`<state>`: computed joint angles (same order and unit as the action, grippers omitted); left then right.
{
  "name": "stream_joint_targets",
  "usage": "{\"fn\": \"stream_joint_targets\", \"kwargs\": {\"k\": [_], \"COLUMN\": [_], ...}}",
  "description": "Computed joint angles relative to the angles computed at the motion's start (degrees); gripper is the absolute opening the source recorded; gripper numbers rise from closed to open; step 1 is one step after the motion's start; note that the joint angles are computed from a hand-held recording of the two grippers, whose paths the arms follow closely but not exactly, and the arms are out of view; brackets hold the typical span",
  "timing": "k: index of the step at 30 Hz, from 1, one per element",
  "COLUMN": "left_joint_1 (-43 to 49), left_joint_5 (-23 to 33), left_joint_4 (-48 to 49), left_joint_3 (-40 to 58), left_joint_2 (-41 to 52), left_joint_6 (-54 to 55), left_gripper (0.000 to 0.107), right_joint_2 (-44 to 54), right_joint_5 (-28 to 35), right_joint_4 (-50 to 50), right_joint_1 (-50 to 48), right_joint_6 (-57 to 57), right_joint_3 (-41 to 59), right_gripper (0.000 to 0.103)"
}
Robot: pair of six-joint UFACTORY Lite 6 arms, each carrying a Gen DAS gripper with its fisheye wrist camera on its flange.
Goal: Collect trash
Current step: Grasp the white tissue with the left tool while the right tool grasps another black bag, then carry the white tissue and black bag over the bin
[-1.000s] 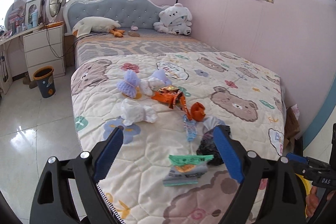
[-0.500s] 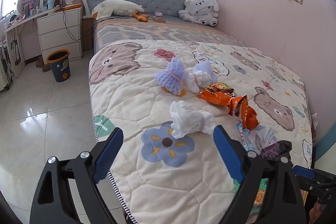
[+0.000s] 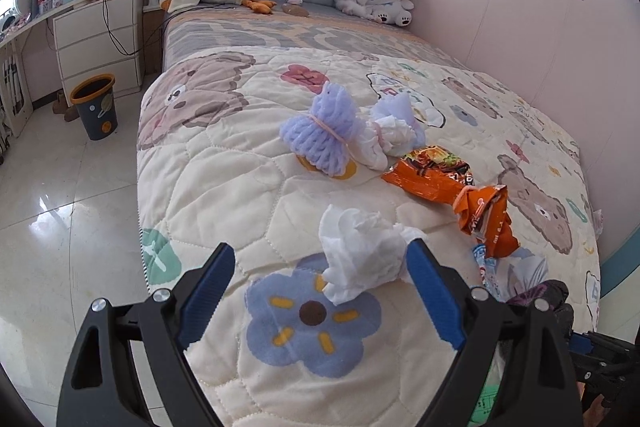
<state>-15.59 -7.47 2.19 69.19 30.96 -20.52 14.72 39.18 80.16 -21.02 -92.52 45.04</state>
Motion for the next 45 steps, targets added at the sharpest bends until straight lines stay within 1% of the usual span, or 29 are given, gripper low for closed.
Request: {"fn": "stream_joint_targets", "kwargs": {"k": [1, 2, 3, 7, 8, 9, 10, 11, 12, 13, 14, 15, 16, 17, 18, 20, 23, 26, 28, 32, 34, 39, 41, 45], "left_joint_1": [0.2, 0.1, 0.1, -0.1, -0.1, -0.2, -0.1, -0.2, -0.5, -0.6, -0.5, -0.4, -0.4, -0.6, -0.9, -0.8, -0.1, 0.6, 0.4, -1.0, -1.6, -3.6, -4.3, -6.7], "left_joint_5": [0.1, 0.2, 0.5, -0.1, -0.5, -1.0, -1.7, -2.5, -3.1, -3.4, -4.1, -4.7, -5.1, -5.5, -5.9, -7.1, -8.8, -9.6, -9.5, -8.9, -8.1, -6.5, -6.0, -5.0], "left_joint_4": [4.2, 6.0, 5.7, 16.5, 18.2, 18.8, 19.7, 19.0, 16.1, 15.3, 16.8, 19.0, 18.8, 16.2, 14.5, 14.6, 17.8, 22.1, 21.2, 14.3, 12.5, 1.7, -2.4, -16.8], "left_joint_3": [1.0, 2.0, 3.0, 5.8, 6.3, 6.6, 6.6, 6.5, 6.4, 6.6, 6.6, 6.6, 6.5, 6.1, 5.8, 4.9, 3.2, 2.3, 1.4, -0.6, -1.3, -4.5, -6.1, -9.1], "left_joint_2": [1.0, 2.0, 3.0, 6.2, 6.8, 7.3, 7.5, 7.7, 7.9, 8.1, 8.3, 8.4, 8.2, 7.9, 7.6, 7.0, 5.6, 4.5, 3.3, 0.0, -1.7, -7.6, -10.6, -16.9], "left_joint_6": [-4.3, -6.2, -5.9, -16.3, -18.1, -18.8, -19.6, -18.9, -15.8, -14.7, -16.1, -18.3, -18.2, -15.6, -13.7, -14.3, -18.2, -22.6, -21.7, -15.0, -13.4, -3.6, -0.1, 13.9], "left_gripper": [0.084, 0.084, 0.084, 0.083, 0.081, 0.078, 0.070, 0.064, 0.059, 0.050, 0.039, 0.035, 0.029, 0.021, 0.020, 0.014, 0.010, 0.010, 0.009, 0.009, 0.009, 0.009, 0.009, 0.009], "right_joint_2": [1.6, 3.4, 5.4, 9.2, 10.0, 10.9, 11.8, 12.6, 13.3, 13.7, 13.9, 13.8, 13.8, 13.6, 13.5, 13.8, 13.5, 13.5, 13.7, 14.1, 14.4, 16.1, 14.8, 7.9], "right_joint_5": [0.2, 0.6, 1.1, -0.7, -1.2, -1.4, -1.9, -2.7, -3.4, -4.0, -4.8, -5.6, -6.1, -6.5, -6.7, -7.1, -8.6, -9.5, -9.4, -8.9, -8.9, -8.4, -7.1, -3.7], "right_joint_4": [-0.3, -0.7, -1.5, -0.9, -0.6, -0.8, -1.0, -1.5, -1.7, -1.6, -1.0, 0.1, 1.6, 2.9, 4.7, 6.9, 9.8, 10.2, 9.9, 9.4, 9.2, 5.9, 5.2, 6.2], "right_joint_1": [0.2, 0.5, 0.8, 3.3, 4.0, 4.6, 5.3, 6.1, 6.8, 7.4, 8.0, 8.5, 8.9, 9.2, 9.4, 9.4, 8.5, 6.7, 4.6, 0.2, -1.7, -6.1, -8.0, -11.7], "right_joint_6": [0.9, 2.0, 3.5, 5.1, 5.1, 5.5, 5.9, 6.6, 6.9, 6.7, 5.9, 4.6, 2.8, 1.0, -0.9, -3.4, -7.2, -8.6, -8.7, -9.3, -9.2, -6.1, -5.5, -7.8], "right_joint_3": [1.4, 2.9, 4.8, 9.0, 9.9, 11.1, 12.1, 13.1, 13.8, 14.2, 14.4, 14.4, 14.2, 14.0, 13.8, 13.9, 14.1, 14.9, 15.7, 17.7, 19.0, 23.3, 23.5, 19.9], "right_gripper": [0.056, 0.056, 0.056, 0.055, 0.054, 0.052, 0.048, 0.047, 0.042, 0.039, 0.037, 0.034, 0.031, 0.030, 0.028, 0.026, 0.026, 0.026, 0.026, 0.026, 0.026, 0.026, 0.026, 0.026]}}
